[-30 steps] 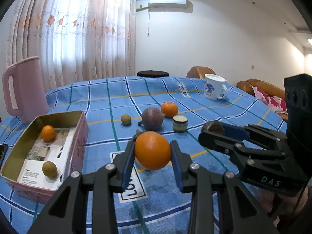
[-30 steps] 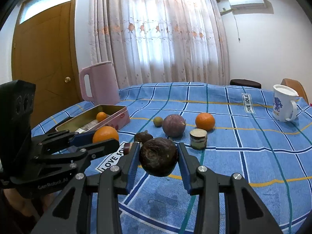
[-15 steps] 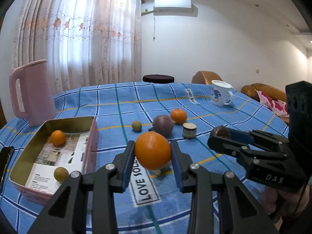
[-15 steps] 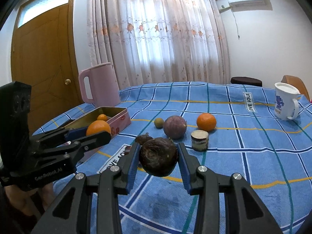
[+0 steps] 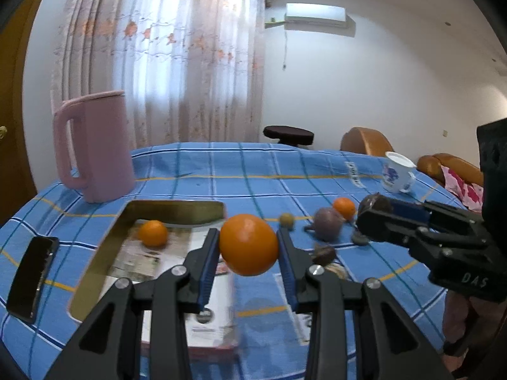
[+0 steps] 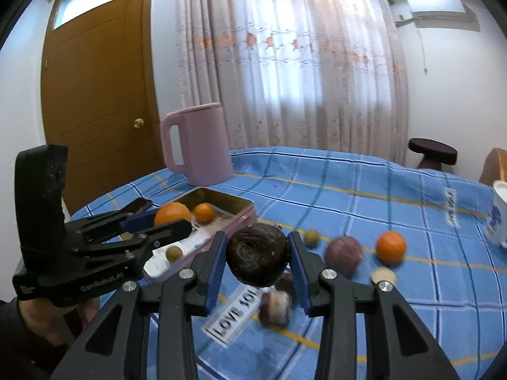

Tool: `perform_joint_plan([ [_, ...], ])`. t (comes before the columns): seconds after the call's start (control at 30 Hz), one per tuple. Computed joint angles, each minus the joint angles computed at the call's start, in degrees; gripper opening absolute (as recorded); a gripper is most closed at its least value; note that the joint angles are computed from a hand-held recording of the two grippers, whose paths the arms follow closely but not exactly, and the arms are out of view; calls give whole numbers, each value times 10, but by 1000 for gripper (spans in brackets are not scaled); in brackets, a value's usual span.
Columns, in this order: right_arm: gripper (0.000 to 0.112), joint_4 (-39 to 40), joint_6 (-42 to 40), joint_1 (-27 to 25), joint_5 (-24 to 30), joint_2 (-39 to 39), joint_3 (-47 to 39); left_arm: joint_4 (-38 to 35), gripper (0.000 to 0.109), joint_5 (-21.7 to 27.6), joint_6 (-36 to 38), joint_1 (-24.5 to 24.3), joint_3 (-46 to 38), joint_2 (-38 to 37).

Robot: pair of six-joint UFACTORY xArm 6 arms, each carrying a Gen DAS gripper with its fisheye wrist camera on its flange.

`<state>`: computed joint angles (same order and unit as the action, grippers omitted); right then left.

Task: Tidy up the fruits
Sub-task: 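Carry the orange and brown fruit into the pink tin and open both grippers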

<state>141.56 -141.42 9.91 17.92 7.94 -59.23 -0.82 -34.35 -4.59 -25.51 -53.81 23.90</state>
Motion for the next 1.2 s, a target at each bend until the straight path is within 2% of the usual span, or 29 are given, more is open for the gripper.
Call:
perform_joint_plan([
  [0.27, 41, -125, 115, 47, -48, 66, -98, -22, 37, 30, 10, 40, -15, -2],
  [0.53, 41, -236, 223, 87, -75, 137, -181, -52, 37, 54, 28, 55, -32, 13],
  [0.9, 41, -359, 354, 110, -88, 210, -238, -12, 37, 87, -10, 83, -56, 39],
  [1.2, 41, -403, 399, 118, -96, 235, -254, 23, 37, 117, -40, 96, -73, 49],
])
